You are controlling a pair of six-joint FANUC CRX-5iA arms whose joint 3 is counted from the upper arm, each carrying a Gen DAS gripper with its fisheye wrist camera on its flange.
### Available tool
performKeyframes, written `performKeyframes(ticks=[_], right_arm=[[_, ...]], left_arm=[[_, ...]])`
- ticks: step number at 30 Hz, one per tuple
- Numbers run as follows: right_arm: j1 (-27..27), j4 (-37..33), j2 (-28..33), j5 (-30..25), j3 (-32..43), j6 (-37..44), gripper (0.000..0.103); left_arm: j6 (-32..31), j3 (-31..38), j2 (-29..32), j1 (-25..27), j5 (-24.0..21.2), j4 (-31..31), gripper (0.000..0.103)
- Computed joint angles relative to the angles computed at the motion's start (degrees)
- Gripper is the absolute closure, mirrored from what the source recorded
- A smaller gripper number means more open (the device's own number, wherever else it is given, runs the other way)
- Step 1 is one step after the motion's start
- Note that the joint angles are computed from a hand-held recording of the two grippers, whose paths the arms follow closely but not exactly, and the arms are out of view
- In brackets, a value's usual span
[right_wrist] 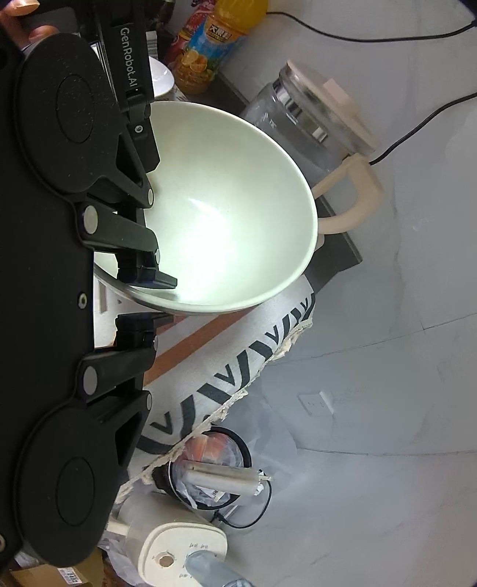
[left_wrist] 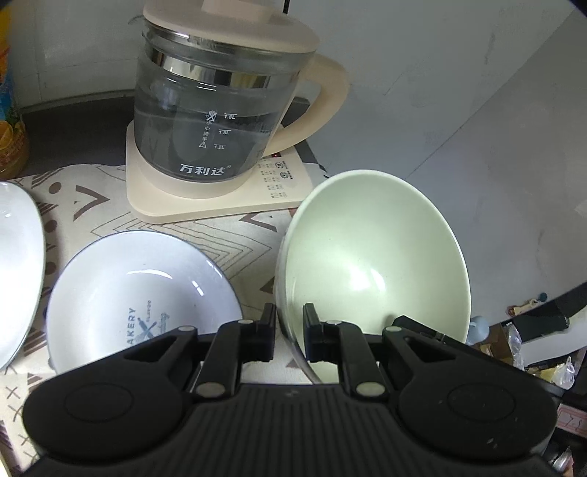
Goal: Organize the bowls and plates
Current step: 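Carry the smaller pale green bowl with both grippers and lower it onto the stacked bowls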
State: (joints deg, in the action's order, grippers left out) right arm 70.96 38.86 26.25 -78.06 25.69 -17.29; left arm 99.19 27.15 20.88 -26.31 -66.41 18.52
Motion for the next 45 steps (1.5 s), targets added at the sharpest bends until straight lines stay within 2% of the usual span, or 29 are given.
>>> performKeyframes(ticks=[26, 38, 45], right_arm=[[10.0, 5.8, 3.9, -11.0, 6.3, -9.1, 0.089], [12.6, 4.1, 6.4, -14.8, 9.8, -10.7, 0.089], [13.4, 2.4, 6.6, -15.1, 9.7, -13.0, 0.089]], left_arm=[[-8.7, -16.6, -15.2, 2.9, 1.7, 5.8, 0.090], [-10.5, -23.0, -19.5, 4.3, -0.6, 8.1, 0.090], [-11.0, -26.3, -20.7, 4.9, -2.1, 9.2, 0.090]])
